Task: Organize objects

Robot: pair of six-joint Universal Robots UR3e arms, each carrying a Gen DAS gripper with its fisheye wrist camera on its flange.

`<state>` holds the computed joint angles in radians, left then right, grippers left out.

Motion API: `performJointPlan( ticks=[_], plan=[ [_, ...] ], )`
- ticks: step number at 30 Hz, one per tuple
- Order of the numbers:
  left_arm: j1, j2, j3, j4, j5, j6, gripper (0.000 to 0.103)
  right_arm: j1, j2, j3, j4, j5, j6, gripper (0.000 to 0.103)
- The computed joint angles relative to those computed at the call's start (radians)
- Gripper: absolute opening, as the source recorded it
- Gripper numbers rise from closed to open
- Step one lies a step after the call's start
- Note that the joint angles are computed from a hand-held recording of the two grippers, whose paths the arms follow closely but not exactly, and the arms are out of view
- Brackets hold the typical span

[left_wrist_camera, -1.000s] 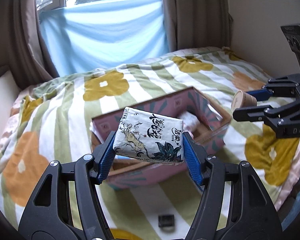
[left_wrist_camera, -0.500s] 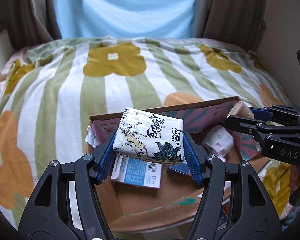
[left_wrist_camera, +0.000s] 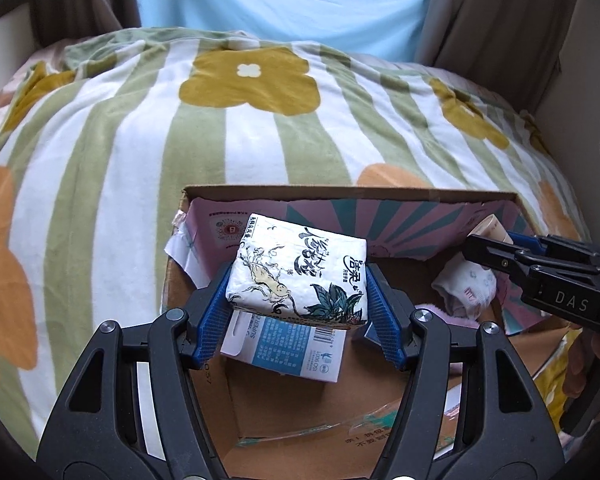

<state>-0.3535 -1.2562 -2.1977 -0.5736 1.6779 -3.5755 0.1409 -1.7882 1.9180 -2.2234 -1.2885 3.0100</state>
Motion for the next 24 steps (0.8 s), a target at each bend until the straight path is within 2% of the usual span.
performJointPlan(
  ticks=[2,3,4,5,6,7,11,15,20,24],
  plan=[
    [0.007,0.016,0.001,-0.001,-0.005,-0.004,0.064,-0.005,0.016,-0.028,0.032,0.019,0.002,0.042],
    [0.012,0.024,0.009,-0.016,-0.010,-0.008,0.080,0.000,0.022,-0.038,0.036,0.009,0.013,0.049],
    [0.014,0.029,0.022,-0.043,-0.007,-0.016,0.103,0.009,0.022,-0.041,0.030,-0.011,0.028,0.062],
    [0.010,0.038,0.026,-0.053,0.005,-0.027,0.103,0.017,0.018,-0.037,0.011,-0.031,0.042,0.068],
    [0.011,0.050,0.018,-0.043,0.004,-0.029,0.103,0.017,0.006,-0.024,-0.009,-0.038,0.047,0.079],
    [0.022,0.071,0.002,-0.036,-0.013,-0.023,0.103,0.015,-0.010,-0.009,-0.027,-0.040,0.047,0.082],
    [0.021,0.123,-0.019,-0.059,-0.022,-0.028,0.103,0.006,-0.053,-0.002,-0.001,-0.054,0.043,0.082],
    [-0.021,0.158,-0.003,-0.110,0.038,-0.039,0.103,-0.028,-0.098,0.006,0.048,-0.018,0.054,0.082],
    [-0.047,0.238,0.007,-0.179,0.062,-0.048,0.103,-0.045,-0.155,-0.001,0.112,-0.008,0.053,0.082],
    [-0.123,0.280,0.015,-0.233,0.145,-0.084,0.103,-0.061,-0.208,0.005,0.173,-0.001,0.039,0.082]
  ],
)
